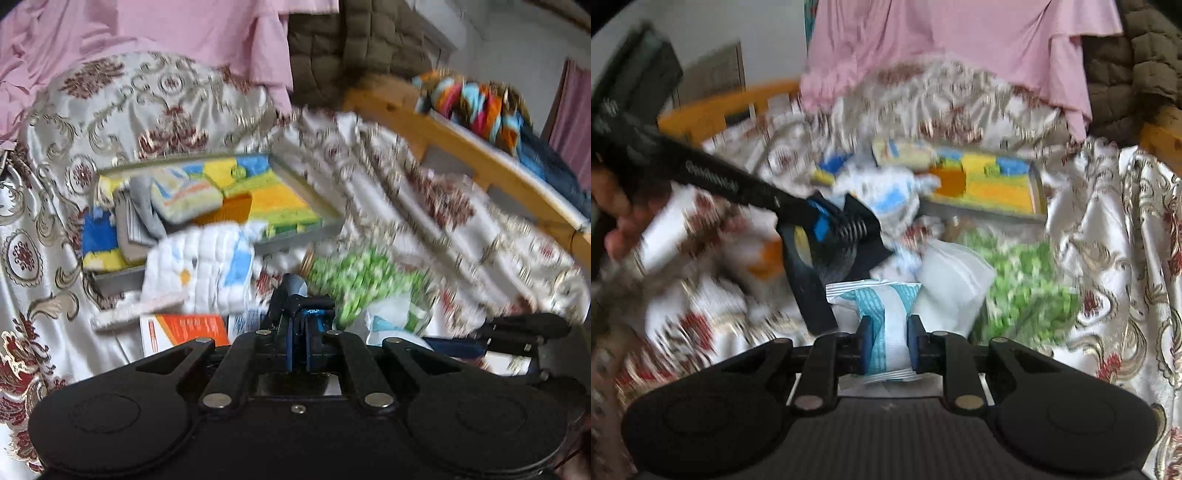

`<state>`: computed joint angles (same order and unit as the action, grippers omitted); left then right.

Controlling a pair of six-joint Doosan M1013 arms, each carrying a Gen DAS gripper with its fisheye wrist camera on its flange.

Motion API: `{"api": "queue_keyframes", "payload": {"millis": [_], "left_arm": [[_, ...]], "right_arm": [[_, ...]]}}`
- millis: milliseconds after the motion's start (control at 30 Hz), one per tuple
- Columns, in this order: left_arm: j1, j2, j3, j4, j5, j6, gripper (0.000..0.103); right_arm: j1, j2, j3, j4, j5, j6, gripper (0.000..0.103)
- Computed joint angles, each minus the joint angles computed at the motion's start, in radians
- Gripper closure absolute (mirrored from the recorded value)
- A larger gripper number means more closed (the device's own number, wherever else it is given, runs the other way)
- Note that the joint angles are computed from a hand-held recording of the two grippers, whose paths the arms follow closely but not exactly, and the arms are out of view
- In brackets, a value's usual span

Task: Organize soft objects
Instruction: 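Carry the striped packet with the right tool while the left tool carries the black mask to the tray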

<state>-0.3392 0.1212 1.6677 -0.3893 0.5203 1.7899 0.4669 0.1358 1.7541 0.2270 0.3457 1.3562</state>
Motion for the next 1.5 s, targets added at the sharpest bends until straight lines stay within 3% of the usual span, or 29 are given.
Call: {"api": "queue_keyframes", "payload": {"millis": [200,300,467,767,833,900,1067,1200,1267,1500], "left_arm": [[0.013,-0.018,0.002,-0.138,-0.082,0.080,0.097],[0.012,-0.014,-0.003,-0.107,-0.145,0.007,0.097],[0.011,0.005,-0.025,0.067,-0.216,-0.151,0.097],[0.074,0.059,-0.084,0.078,-0.359,-0.182,0.097],[0.086,0.075,-0.103,0.123,-0.378,-0.220,0.097],[0.098,0.092,-0.122,0.091,-0.378,-0.194,0.097],[0.124,0.142,-0.155,-0.101,-0.392,-0.032,0.097],[0.147,0.180,-0.163,-0.502,-0.395,0.294,0.097],[0.159,0.195,-0.163,-0.604,-0.384,0.377,0.097],[0.181,0.231,-0.172,-0.370,-0.345,0.126,0.097]], "right_arm": [[-0.008,-0.031,0.037,0.161,-0.126,-0.118,0.082],[-0.011,-0.037,0.045,0.317,-0.171,-0.254,0.082],[0.001,-0.031,0.022,0.132,-0.199,-0.051,0.082],[-0.013,0.093,-0.193,0.031,-0.081,0.077,0.082],[-0.016,0.134,-0.256,-0.012,-0.058,0.139,0.082],[-0.016,0.173,-0.313,-0.057,-0.041,0.203,0.082],[-0.014,0.273,-0.448,-0.149,0.003,0.363,0.082],[-0.012,0.353,-0.565,-0.203,0.059,0.470,0.082],[-0.008,0.390,-0.621,-0.212,0.095,0.493,0.082],[0.012,0.503,-0.788,-0.280,0.205,0.596,0.082]]}}
